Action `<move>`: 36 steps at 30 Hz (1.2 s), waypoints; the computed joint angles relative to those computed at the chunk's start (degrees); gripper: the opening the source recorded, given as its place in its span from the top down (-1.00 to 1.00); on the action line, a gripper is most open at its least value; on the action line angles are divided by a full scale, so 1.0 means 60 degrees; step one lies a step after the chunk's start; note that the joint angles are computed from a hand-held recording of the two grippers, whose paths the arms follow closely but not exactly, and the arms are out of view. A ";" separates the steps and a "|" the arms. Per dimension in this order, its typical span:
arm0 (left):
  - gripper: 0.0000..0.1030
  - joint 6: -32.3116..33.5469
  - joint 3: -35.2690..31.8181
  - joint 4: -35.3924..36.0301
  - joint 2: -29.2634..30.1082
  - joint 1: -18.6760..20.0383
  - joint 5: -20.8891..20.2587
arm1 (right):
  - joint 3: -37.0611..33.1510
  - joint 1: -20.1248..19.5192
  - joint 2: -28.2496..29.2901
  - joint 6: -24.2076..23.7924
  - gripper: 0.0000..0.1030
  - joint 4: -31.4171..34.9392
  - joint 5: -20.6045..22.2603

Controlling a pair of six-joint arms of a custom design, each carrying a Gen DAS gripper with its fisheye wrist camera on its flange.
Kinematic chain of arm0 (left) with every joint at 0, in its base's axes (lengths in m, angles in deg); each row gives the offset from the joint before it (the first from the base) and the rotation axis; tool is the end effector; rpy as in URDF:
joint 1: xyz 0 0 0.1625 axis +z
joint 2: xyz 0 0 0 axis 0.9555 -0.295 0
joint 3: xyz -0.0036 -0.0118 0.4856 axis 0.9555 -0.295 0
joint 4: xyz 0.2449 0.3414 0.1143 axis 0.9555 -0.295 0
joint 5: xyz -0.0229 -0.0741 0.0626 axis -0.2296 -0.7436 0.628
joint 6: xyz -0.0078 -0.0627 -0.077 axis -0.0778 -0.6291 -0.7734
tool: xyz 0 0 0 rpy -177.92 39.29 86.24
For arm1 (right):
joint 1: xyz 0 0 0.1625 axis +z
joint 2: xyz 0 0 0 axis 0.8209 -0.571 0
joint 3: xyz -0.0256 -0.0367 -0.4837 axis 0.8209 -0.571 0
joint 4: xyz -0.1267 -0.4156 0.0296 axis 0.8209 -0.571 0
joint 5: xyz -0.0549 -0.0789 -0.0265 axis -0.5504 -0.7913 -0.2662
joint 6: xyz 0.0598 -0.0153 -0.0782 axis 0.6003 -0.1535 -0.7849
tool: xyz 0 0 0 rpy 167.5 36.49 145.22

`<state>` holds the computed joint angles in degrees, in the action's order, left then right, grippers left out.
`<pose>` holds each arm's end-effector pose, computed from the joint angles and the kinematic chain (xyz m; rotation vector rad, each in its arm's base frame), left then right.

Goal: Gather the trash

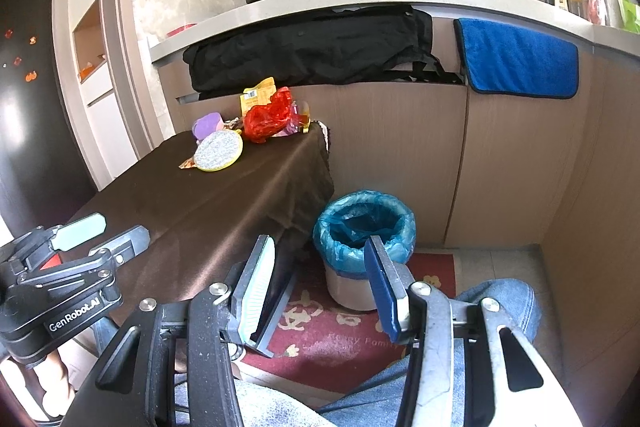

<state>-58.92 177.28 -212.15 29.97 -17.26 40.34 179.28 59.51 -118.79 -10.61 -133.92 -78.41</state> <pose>-0.2114 -0.6727 0.3127 0.6893 2.1601 -1.0069 0.3712 -0.6509 0.1353 0.3811 -2.1780 1.2327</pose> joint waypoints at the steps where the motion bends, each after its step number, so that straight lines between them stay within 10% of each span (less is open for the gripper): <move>1: -0.17 -0.0009 0.0004 0.0014 -0.0009 0.0000 0.0001 | -0.0009 0.0004 0.0009 0.0008 0.14 0.0002 0.0004; 36: -0.17 -0.0152 0.0247 0.0063 -0.0184 -0.0098 0.0051 | 0.0055 -0.0027 -0.0045 0.0001 0.14 -0.0001 0.0050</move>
<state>-59.84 178.76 -211.77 28.87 -17.84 40.65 179.62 59.35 -119.07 -10.60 -133.93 -78.11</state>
